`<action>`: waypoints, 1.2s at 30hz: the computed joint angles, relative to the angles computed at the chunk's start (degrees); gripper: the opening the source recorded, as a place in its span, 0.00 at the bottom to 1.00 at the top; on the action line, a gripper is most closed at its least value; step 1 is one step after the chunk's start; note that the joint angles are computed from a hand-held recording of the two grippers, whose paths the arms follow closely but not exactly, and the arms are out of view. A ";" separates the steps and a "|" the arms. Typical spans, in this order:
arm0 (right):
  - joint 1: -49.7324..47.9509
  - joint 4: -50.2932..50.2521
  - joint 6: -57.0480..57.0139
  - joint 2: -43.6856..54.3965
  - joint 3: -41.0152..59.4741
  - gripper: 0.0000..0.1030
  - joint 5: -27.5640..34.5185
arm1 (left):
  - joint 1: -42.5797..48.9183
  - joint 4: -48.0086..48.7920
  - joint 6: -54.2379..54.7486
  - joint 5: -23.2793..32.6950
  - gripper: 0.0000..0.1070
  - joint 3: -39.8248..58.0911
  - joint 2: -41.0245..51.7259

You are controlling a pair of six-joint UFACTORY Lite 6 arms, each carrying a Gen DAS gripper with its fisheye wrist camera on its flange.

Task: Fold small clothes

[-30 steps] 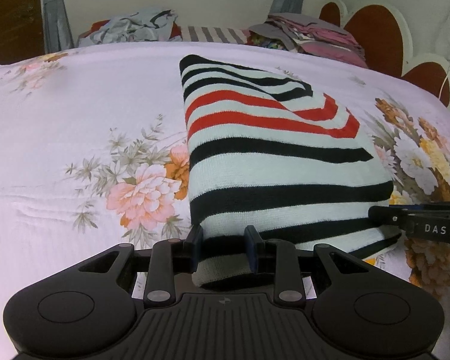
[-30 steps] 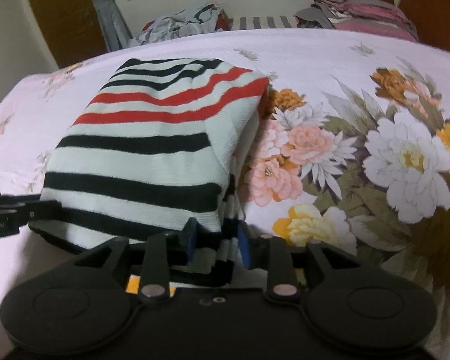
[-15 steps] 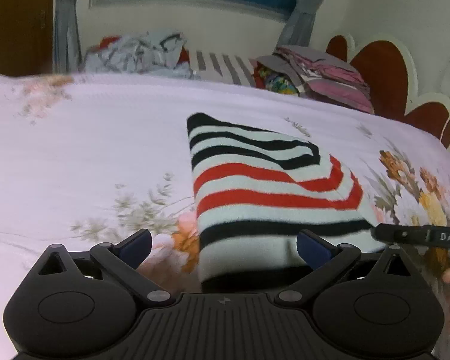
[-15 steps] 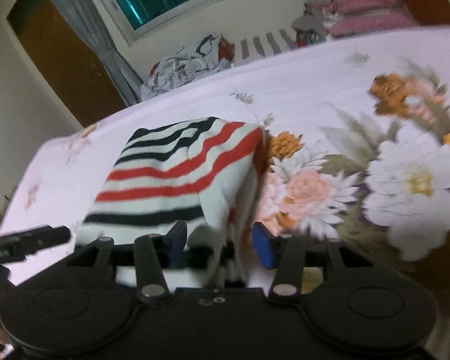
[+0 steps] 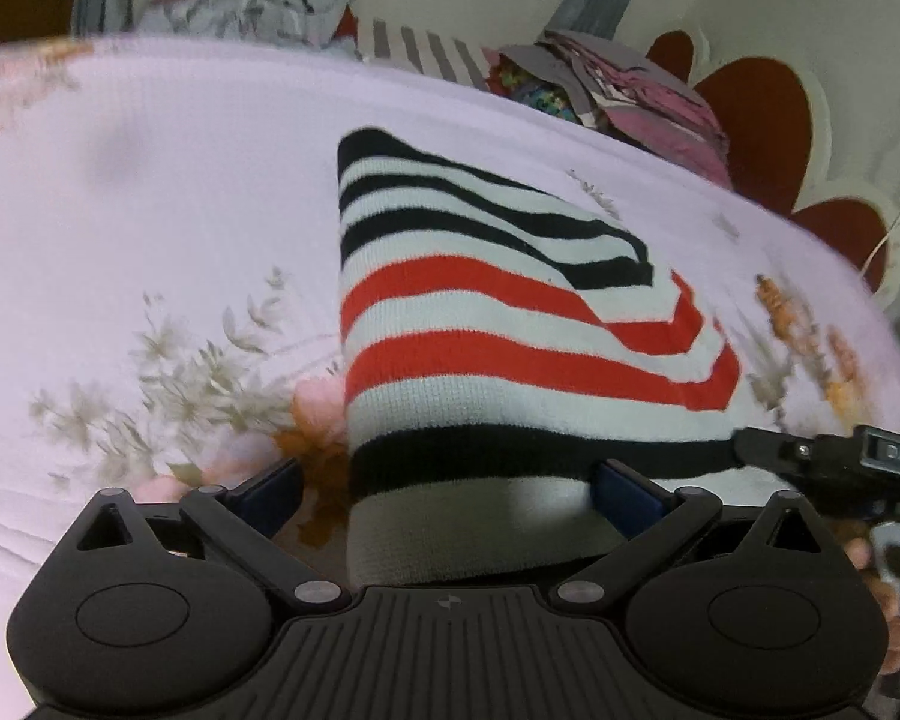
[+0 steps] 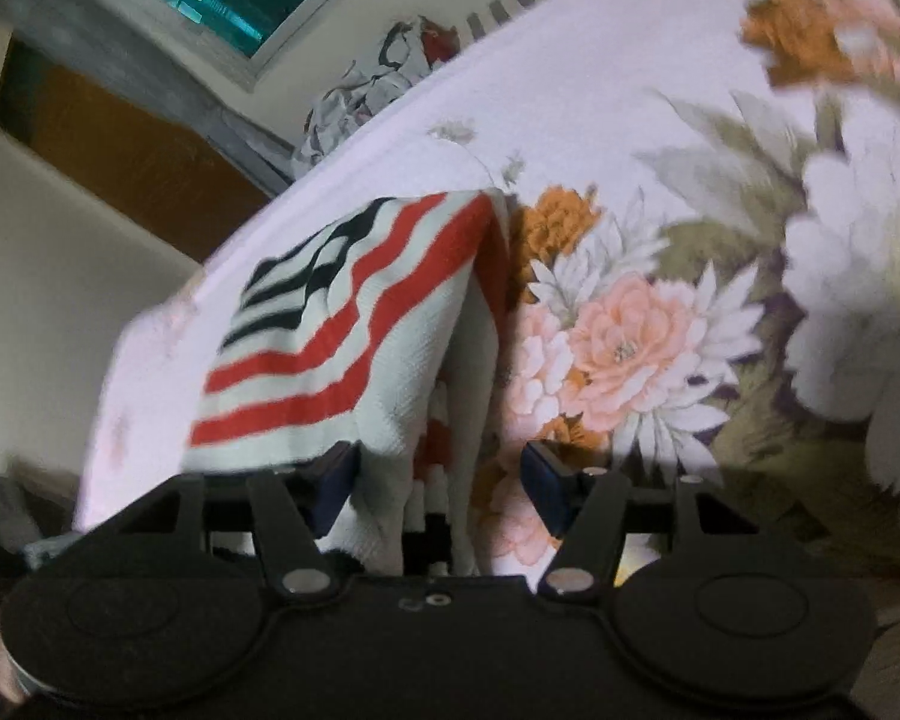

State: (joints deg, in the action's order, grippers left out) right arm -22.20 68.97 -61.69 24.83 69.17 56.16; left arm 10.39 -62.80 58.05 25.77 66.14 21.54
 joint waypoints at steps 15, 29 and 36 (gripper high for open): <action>6.15 0.38 -2.56 2.07 2.69 0.43 -2.30 | -7.02 11.36 -16.74 -3.71 0.82 8.29 6.65; 22.83 -11.47 4.04 -23.43 -9.62 0.30 -25.03 | -7.39 17.13 -10.56 -6.99 0.49 1.31 -5.54; 38.00 -25.24 24.26 -27.06 -8.38 0.30 -33.11 | 5.18 7.38 6.95 0.52 0.49 -3.66 -12.89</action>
State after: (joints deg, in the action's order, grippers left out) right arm 15.80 43.73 -37.43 -2.22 60.79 23.05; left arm 15.57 -55.42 64.99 26.28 62.48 8.65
